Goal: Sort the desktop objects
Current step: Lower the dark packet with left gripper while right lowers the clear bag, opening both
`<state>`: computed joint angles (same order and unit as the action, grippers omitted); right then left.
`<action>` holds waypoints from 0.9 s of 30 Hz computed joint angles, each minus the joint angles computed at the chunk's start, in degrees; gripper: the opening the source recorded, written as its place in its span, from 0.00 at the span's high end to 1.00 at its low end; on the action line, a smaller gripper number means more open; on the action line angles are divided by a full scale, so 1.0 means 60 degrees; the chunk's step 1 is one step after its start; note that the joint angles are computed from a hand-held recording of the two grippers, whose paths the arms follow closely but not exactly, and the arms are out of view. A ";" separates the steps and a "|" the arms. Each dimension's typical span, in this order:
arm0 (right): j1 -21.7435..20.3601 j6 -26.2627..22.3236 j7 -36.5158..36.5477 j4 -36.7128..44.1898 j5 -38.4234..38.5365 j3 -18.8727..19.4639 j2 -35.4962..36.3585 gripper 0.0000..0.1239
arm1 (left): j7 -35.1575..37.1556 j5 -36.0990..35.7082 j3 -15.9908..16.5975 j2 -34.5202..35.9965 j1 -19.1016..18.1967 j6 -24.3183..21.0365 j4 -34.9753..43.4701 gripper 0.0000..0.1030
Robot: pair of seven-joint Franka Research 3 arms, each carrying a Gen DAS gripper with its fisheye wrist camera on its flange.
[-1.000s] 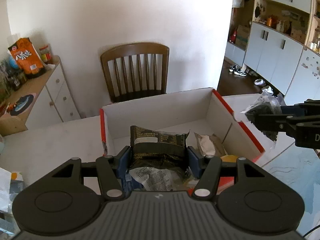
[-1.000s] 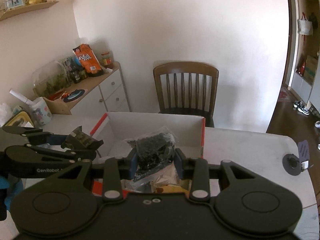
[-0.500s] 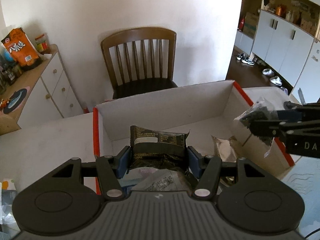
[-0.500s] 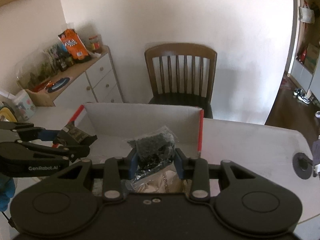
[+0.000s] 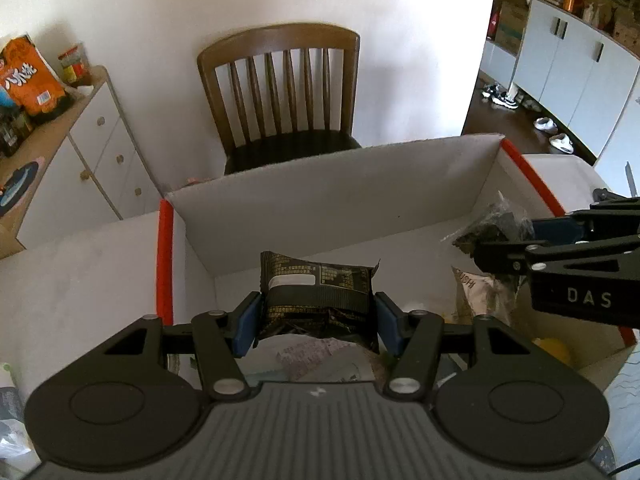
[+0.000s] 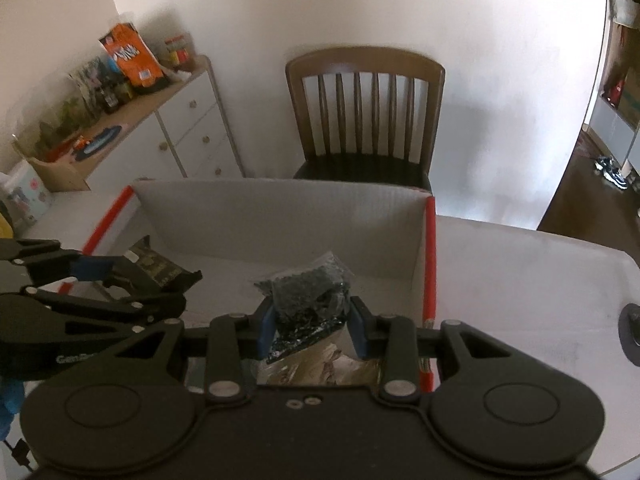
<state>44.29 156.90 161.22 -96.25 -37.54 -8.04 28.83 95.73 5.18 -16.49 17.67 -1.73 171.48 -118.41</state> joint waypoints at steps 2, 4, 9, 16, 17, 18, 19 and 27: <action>-0.0078 -0.0171 -0.0160 0.0212 0.0166 0.0069 0.0177 0.70 | -0.0126 0.0157 0.0153 0.0119 -0.0137 -0.0101 0.0123 0.43; -0.0154 -0.0276 -0.0356 0.0332 0.0376 0.0142 0.0296 0.70 | -0.0250 0.0277 0.0243 0.0210 -0.0219 -0.0185 0.0203 0.43; -0.0242 -0.0155 -0.0697 0.0283 0.0786 0.0195 0.0376 0.70 | -0.0344 0.0445 0.0284 0.0387 -0.0274 -0.0349 0.0346 0.42; -0.0317 -0.0121 -0.1326 0.0406 0.1370 0.0290 0.0531 0.66 | -0.0657 0.0738 0.0433 0.0452 -0.0431 -0.0409 0.0392 0.42; -0.0269 -0.0092 -0.1319 0.0401 0.1403 0.0225 0.0522 0.64 | -0.0721 0.0812 0.0481 0.0430 -0.0481 -0.0393 0.0369 0.42; -0.0180 -0.0044 -0.1226 0.0365 0.1372 0.0115 0.0505 0.62 | -0.0809 0.0921 0.0562 0.0409 -0.0554 -0.0401 0.0354 0.41; -0.0152 -0.0005 -0.1190 0.0338 0.1394 0.0072 0.0494 0.62 | -0.0825 0.0947 0.0550 0.0404 -0.0552 -0.0426 0.0357 0.40; 0.0098 0.0187 -0.0736 0.0020 0.1204 -0.0216 0.0257 0.60 | -0.0460 0.0466 0.0139 0.0132 -0.0182 -0.0298 0.0059 0.34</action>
<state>44.87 158.02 156.80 -96.13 -30.31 -9.34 30.38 92.97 7.98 -15.65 18.47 -2.82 169.69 -118.05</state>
